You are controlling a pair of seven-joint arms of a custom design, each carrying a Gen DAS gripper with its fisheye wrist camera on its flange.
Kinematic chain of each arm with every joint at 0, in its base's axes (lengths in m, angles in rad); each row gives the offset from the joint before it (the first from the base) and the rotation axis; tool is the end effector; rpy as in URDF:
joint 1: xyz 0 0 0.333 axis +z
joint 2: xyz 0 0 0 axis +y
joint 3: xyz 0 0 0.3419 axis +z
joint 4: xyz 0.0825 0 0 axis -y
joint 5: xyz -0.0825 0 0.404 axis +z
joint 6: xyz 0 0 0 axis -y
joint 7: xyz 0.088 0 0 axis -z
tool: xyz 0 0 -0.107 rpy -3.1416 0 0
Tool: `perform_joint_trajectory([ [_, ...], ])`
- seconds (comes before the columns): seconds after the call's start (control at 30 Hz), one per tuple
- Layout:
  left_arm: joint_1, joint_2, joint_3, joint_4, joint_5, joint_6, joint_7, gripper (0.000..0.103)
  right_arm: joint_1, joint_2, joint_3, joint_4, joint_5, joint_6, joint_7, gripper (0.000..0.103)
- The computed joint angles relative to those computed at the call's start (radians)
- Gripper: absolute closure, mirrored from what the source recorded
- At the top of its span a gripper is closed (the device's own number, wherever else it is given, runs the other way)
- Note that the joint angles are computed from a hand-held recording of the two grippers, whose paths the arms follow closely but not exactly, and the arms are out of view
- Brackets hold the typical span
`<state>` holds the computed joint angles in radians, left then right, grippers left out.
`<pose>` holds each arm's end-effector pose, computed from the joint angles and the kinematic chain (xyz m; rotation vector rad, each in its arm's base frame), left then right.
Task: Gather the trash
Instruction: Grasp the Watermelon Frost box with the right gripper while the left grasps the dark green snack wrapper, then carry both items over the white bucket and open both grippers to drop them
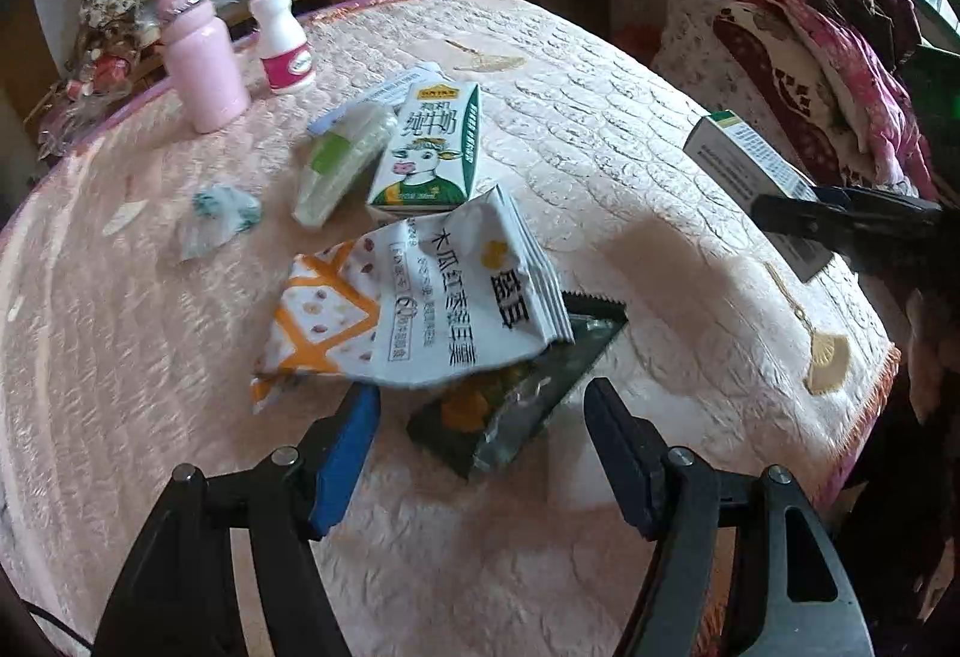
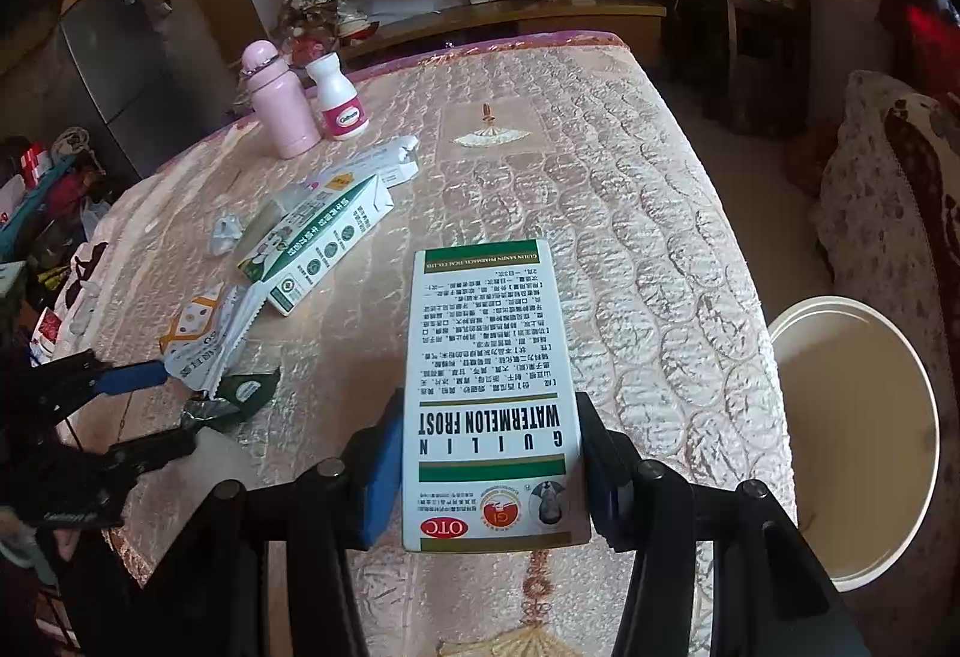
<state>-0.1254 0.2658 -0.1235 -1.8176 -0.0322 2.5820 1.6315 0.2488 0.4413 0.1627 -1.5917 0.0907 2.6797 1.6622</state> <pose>0.6708 -0.1625 0.4643 -1.6925 2.2340 -0.6012 0.6995 0.2791 0.4714 -1.9480 1.5706 -0.2874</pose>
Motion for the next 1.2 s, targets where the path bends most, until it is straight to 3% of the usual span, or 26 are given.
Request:
perform_joint_trajectory([
  [0.13, 0.004, 0.056, -0.012, 0.072, -0.027, -0.042, 0.024, 0.034, 0.004, -0.001, -0.004, 0.004, -0.005, -0.006, 0.003, 0.049],
  [0.2, 0.008, 0.076, -0.022, 0.105, -0.057, -0.071, 0.043, 0.045, 0.007, -0.002, -0.007, 0.006, -0.010, -0.009, 0.009, 0.049],
  [0.27, -0.004, 0.089, -0.019, 0.130, -0.055, -0.095, 0.038, 0.077, 0.009, 0.001, -0.012, 0.010, -0.014, -0.009, 0.018, 0.049],
  [0.37, 0.007, 0.079, -0.030, 0.127, -0.102, -0.113, 0.035, 0.092, 0.008, -0.001, -0.012, 0.006, -0.016, -0.004, 0.027, 0.049],
  [0.5, 0.024, 0.006, -0.050, 0.055, -0.176, -0.066, 0.090, 0.093, 0.011, -0.027, -0.013, -0.026, -0.028, 0.022, 0.028, 0.049],
  [0.67, 0.033, -0.056, -0.069, 0.026, -0.291, -0.064, 0.152, 0.093, -0.007, -0.065, 0.000, -0.072, -0.002, 0.067, 0.016, 0.049],
  [1.2, -0.099, 0.090, -0.050, 0.241, -0.131, -0.011, -0.087, 0.093, -0.018, -0.174, -0.063, -0.203, -0.066, 0.122, 0.103, 0.049],
])
